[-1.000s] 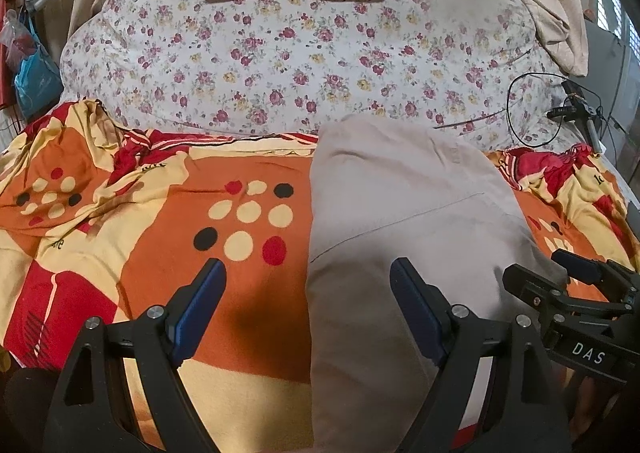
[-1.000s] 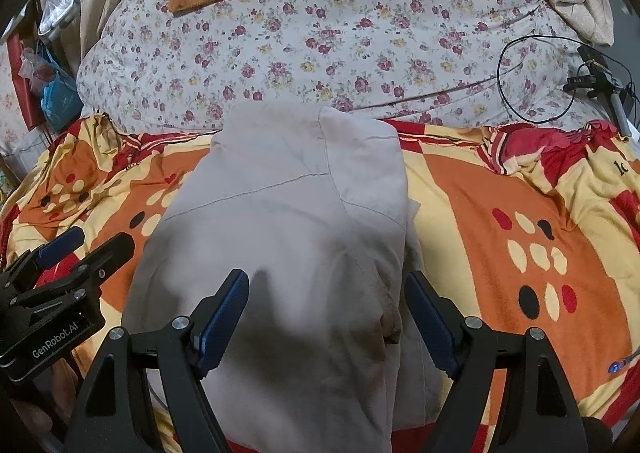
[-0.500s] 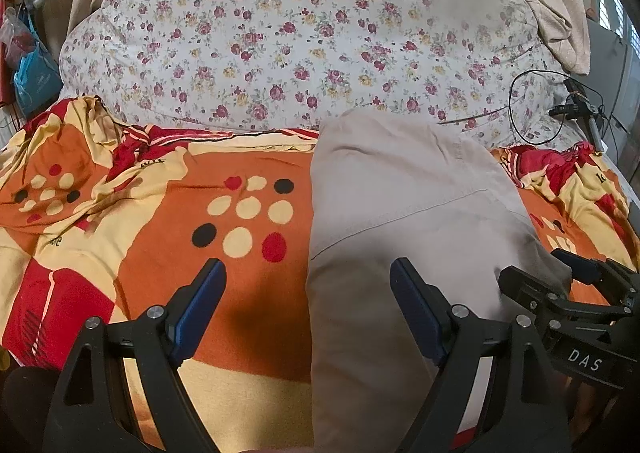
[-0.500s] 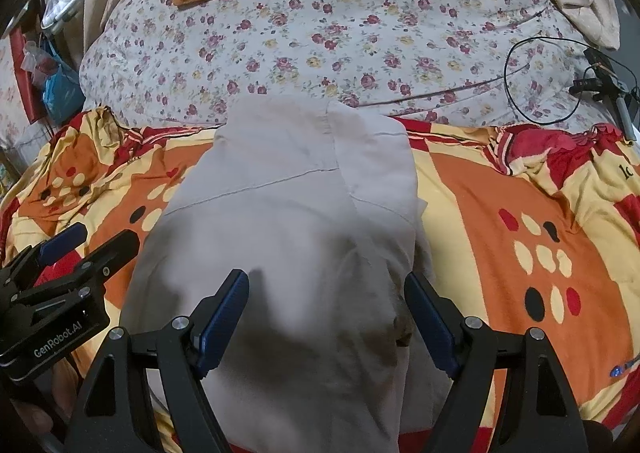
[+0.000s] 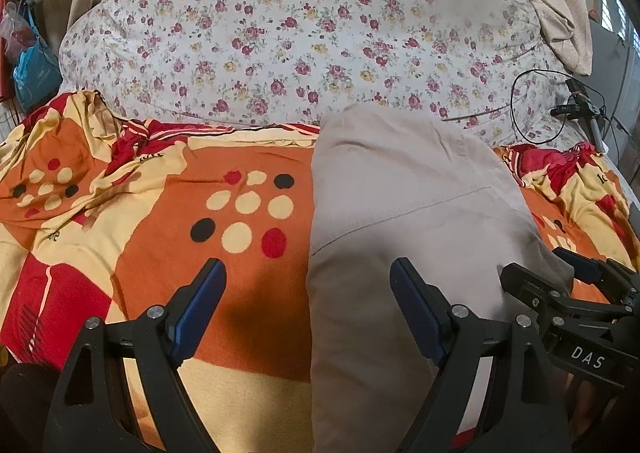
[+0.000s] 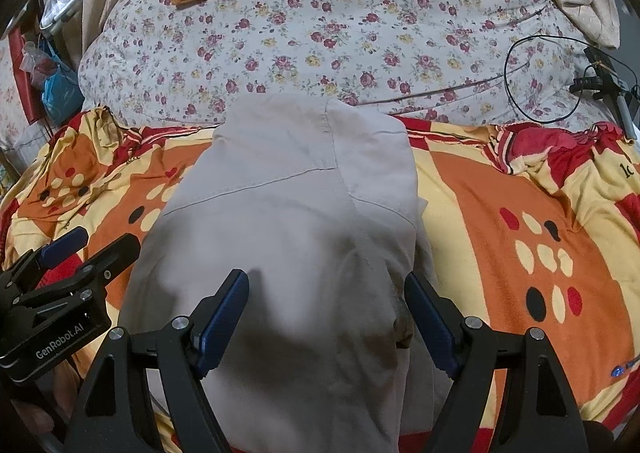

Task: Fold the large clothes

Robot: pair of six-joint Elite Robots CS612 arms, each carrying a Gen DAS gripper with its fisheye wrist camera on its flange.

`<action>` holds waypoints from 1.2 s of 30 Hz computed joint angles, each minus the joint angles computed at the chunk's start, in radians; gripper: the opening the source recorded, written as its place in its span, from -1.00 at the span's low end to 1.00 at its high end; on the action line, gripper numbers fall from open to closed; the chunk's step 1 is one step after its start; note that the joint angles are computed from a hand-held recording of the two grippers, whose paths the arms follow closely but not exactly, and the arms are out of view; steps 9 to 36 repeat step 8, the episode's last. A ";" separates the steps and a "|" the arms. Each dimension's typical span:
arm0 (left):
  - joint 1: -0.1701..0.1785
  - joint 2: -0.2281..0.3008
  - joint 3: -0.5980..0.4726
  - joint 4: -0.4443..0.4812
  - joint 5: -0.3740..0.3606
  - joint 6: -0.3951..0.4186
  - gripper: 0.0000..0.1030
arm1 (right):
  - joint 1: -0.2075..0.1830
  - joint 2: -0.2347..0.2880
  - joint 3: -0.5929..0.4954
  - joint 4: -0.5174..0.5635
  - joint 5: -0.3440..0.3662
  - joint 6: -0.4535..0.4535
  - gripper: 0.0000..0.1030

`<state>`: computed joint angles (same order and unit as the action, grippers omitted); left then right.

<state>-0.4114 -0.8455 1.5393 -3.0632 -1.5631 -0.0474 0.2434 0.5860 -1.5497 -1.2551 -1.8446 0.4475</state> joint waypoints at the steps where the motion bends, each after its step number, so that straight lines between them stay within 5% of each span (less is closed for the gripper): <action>1: 0.000 0.000 0.000 -0.001 0.002 0.001 0.64 | 0.000 0.000 0.000 0.000 0.000 0.001 0.58; 36: 0.010 0.006 -0.011 0.001 -0.032 0.012 0.64 | -0.001 -0.001 0.000 -0.003 0.006 -0.005 0.58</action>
